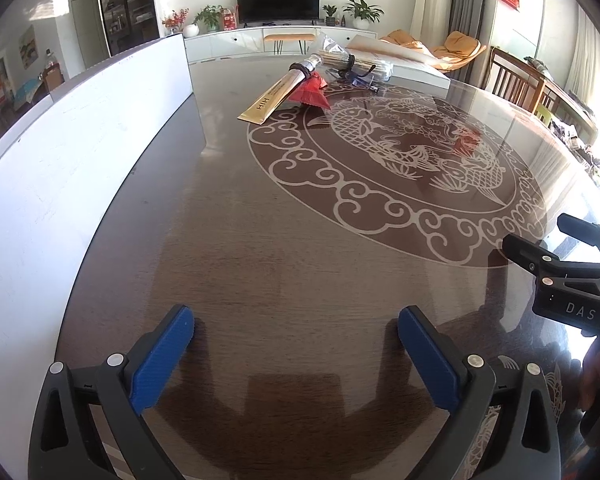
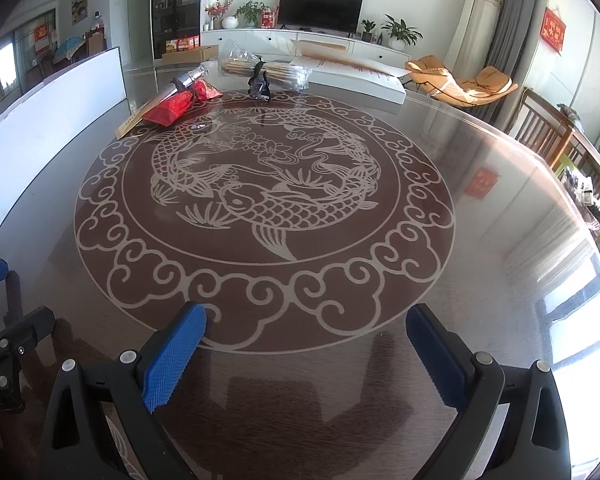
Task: Organize objects
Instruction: 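Return both tools to the table toward the gold tube and red packet, then grasp the gold tube with the left tool and lift it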
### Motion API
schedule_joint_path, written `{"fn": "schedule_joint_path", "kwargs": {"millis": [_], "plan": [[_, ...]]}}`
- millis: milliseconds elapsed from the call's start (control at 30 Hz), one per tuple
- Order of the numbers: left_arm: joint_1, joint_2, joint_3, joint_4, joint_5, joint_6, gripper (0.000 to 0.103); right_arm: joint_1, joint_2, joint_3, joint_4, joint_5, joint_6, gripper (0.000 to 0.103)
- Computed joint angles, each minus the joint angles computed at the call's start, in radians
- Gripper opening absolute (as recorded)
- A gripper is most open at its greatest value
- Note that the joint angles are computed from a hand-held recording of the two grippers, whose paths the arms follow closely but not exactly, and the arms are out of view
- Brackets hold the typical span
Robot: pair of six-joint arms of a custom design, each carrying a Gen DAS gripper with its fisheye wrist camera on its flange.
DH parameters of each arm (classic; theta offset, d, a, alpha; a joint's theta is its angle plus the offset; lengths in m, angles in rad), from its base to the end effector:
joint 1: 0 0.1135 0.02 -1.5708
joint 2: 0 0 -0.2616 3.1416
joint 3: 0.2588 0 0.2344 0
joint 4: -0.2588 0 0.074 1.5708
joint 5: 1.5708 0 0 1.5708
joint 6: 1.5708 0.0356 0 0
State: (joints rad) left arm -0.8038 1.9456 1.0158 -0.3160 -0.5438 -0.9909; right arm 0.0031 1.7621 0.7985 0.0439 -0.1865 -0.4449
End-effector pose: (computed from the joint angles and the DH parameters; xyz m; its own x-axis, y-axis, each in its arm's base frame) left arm 0.2442 -0.2268 0.1122 -0.7799 -0.2224 -0.5851 -0.2753 0.9613 0.0015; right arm 0.3143 0.0076 0.1318 -0.6683 -0.4250 -0.6105 -0.4465 0.8856 -0.1277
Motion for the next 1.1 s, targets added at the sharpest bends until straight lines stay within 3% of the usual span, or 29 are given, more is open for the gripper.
{"fn": "schedule_joint_path", "kwargs": {"millis": [267,467,600,733,867,900,933,1000,1100], "plan": [[0.009,-0.003,0.004,-0.003,0.02,0.022,0.103,-0.004,0.007,0.014,-0.028,-0.033,-0.009,0.101],[0.239,0.018,0.071,0.086,0.179,0.228,0.103,-0.006,0.011,0.02,-0.037,-0.042,-0.014,0.101],[0.399,0.143,0.29,0.062,0.239,0.369,0.103,-0.003,0.01,0.016,-0.028,-0.034,-0.013,0.101],[0.504,0.233,0.465,0.092,0.359,0.398,0.103,-0.001,0.009,0.013,-0.022,-0.028,-0.014,0.102],[0.533,0.412,0.786,-0.086,0.408,0.502,0.102,-0.001,0.007,0.009,-0.017,-0.024,-0.015,0.102],[0.536,0.43,0.806,-0.082,0.427,0.511,0.092,-0.001,0.006,0.007,-0.014,-0.022,-0.016,0.102],[0.545,0.441,0.805,-0.062,0.481,0.512,0.057,-0.001,0.006,0.006,-0.012,-0.021,-0.016,0.102],[0.54,0.425,0.738,0.0,0.57,0.498,0.028,-0.001,0.006,0.006,-0.012,-0.02,-0.017,0.102],[0.434,0.309,0.509,0.126,0.531,0.497,0.026,0.0,0.004,0.003,-0.009,-0.018,-0.017,0.102]]}}
